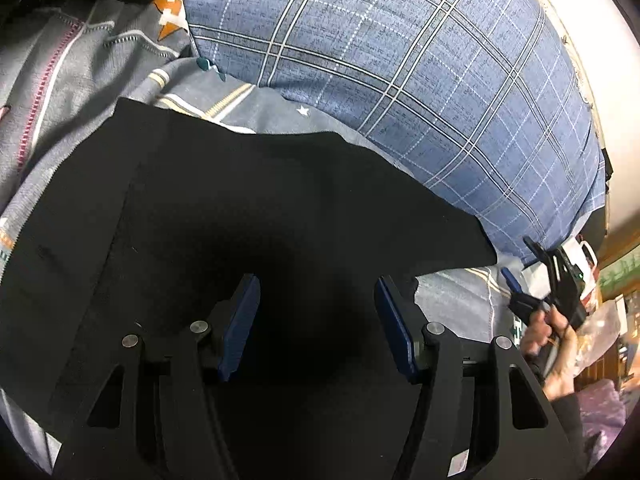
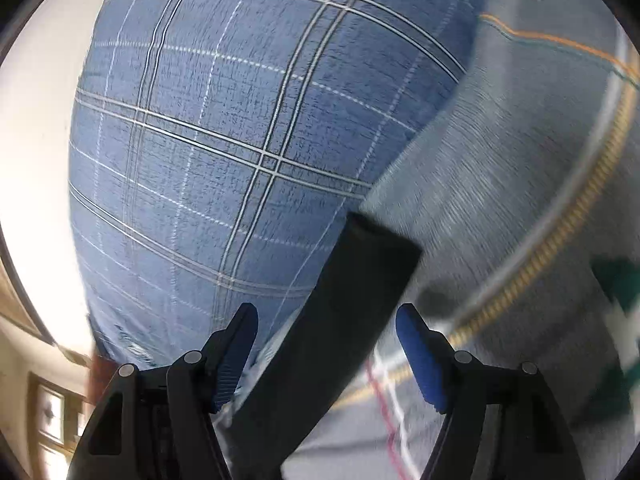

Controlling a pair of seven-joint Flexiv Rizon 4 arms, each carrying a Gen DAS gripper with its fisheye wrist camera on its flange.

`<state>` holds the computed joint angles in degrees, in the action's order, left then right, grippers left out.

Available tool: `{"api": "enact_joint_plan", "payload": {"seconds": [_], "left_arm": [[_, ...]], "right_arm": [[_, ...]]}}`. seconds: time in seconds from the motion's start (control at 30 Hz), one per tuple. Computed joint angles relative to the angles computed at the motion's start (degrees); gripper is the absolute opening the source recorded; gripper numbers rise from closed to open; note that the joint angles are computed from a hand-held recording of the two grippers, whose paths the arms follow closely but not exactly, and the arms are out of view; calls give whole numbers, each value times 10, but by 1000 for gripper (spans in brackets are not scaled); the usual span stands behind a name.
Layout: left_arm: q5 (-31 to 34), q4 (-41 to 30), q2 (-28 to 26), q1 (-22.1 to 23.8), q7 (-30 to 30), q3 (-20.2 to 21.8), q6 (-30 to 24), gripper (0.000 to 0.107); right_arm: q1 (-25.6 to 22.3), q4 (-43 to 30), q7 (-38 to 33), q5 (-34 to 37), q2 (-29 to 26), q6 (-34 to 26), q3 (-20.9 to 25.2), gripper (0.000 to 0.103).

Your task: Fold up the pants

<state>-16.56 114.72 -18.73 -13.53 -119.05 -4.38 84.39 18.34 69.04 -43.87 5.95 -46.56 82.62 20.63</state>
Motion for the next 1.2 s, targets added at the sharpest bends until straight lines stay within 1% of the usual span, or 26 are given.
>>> {"api": "enact_joint_plan", "payload": {"seconds": [0.03,0.07,0.1,0.2,0.3,0.33,0.37,0.4,0.47,0.5,0.53,0.57,0.6,0.63,0.73,0.77,0.8,0.83,0.87,0.9,0.97,1.03,1.07,1.1,1.13,1.2], "left_arm": [[-3,1,0,4,5,-6,0,58],[-11,4,1,10,13,-16,0,58],[-16,5,1,13,18,-21,-1,58],[-38,9,1,22,33,-38,-4,58],[-57,13,2,28,46,-49,2,58],[-55,12,2,23,44,-43,2,58],[-54,12,2,21,43,-39,1,58],[-54,12,2,20,43,-38,0,58],[-62,14,2,24,47,-43,-1,58],[-69,15,2,27,52,-48,-1,58],[-79,18,2,34,59,-57,1,58],[-81,18,1,33,61,-56,0,58],[-79,17,1,29,60,-52,-2,58],[-80,17,1,28,59,-51,-1,58],[-78,17,3,23,56,-44,1,58],[-73,16,3,18,51,-37,2,58],[-68,16,3,14,45,-31,2,58],[-55,14,4,4,31,-16,2,58],[-39,9,3,-7,15,1,0,58],[-18,3,3,-21,-6,24,-5,58],[4,2,4,-27,-33,41,-3,58],[28,4,8,-37,-69,65,0,58],[38,5,10,-40,-85,73,-3,58],[38,9,11,-33,-95,71,-4,58],[33,15,13,-23,-97,61,-5,58],[-11,35,14,16,-83,16,-6,58]], "right_arm": [[-1,-10,-8,-3,-6,-14,2,71],[5,-22,5,-18,-9,-55,-15,70],[11,-30,14,-22,-11,-79,-30,66],[25,-40,40,-26,-9,-117,-60,58],[35,-59,76,-20,-16,-136,-74,59],[32,-70,70,-19,-22,-142,-68,59],[24,-90,45,-17,-33,-158,-48,60],[23,-102,30,-13,-39,-168,-40,60],[8,-156,-37,15,-63,-219,3,60],[11,-163,-37,6,-67,-228,3,59],[19,-152,-22,4,-61,-213,-16,59],[34,-122,13,22,-47,-170,-53,59],[44,-101,35,35,-41,-132,-72,58],[47,-89,46,26,-38,-115,-76,58],[52,-85,42,-3,-36,-126,-80,58],[56,-75,50,-8,-32,-117,-88,54],[59,-72,61,-14,-32,-116,-94,38],[60,-72,70,-19,-33,-126,-95,24],[56,-73,64,-25,-33,-149,-87,4],[61,-61,65,-37,-27,-149,-98,4],[84,-31,81,-69,-10,-124,-133,4],[95,-1,93,-88,11,-91,-145,4],[101,25,96,-99,31,-70,-151,4],[101,42,92,-108,46,-54,-147,4],[110,73,96,-120,70,-32,-156,4],[127,127,113,-137,115,18,-170,4]]}}
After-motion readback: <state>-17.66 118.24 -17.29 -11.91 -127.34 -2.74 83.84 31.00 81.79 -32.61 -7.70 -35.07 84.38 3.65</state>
